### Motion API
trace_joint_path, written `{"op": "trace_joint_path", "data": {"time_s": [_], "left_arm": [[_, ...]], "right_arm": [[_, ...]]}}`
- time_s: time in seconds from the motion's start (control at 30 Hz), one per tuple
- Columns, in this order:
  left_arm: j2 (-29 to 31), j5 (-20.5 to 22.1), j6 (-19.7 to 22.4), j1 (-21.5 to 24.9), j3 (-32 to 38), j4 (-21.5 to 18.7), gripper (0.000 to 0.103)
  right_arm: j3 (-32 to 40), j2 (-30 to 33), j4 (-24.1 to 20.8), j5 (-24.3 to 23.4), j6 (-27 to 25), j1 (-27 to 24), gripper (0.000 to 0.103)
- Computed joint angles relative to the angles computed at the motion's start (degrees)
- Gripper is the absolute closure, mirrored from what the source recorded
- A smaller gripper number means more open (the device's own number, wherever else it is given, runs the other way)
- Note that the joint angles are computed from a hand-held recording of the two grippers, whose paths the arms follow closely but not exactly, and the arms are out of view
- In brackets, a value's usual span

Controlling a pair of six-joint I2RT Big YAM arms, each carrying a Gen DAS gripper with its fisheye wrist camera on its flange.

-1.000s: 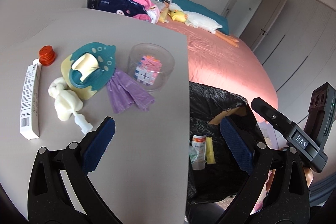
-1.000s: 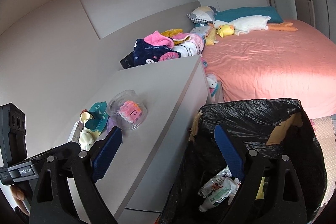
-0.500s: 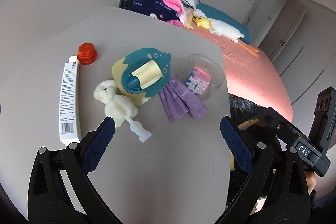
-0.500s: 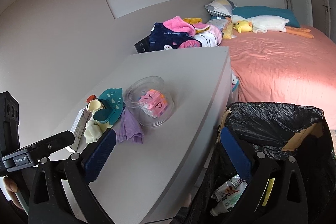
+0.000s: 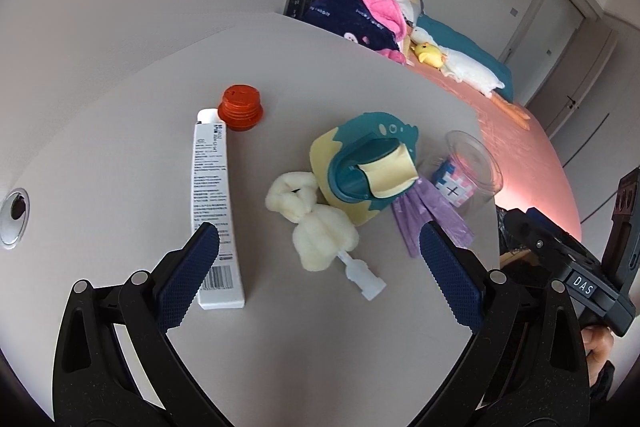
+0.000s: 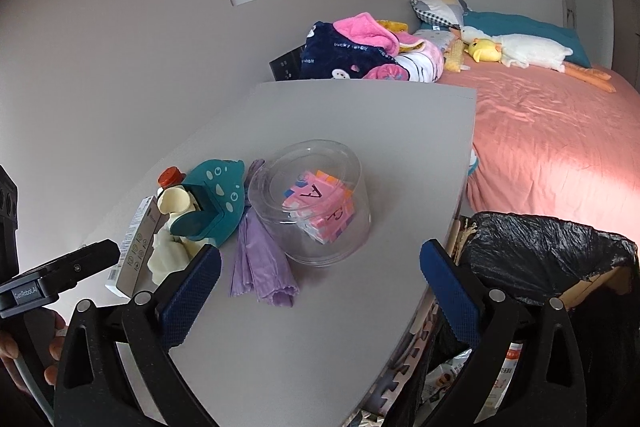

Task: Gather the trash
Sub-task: 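Grasp the white tube box with the left tool while the right tool grasps the clear container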

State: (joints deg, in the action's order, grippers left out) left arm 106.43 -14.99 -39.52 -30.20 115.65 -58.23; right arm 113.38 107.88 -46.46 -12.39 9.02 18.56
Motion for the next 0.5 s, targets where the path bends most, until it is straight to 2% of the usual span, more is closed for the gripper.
{"op": "trace_joint_path", "data": {"time_s": [0.5], "left_arm": [[2.08,0.67,-2.09,3.40,0.63,-2.66,0.007]], "right_arm": [[14.99,10.72,-6.78,3.09,-1.80,1.31,0.004]]}}
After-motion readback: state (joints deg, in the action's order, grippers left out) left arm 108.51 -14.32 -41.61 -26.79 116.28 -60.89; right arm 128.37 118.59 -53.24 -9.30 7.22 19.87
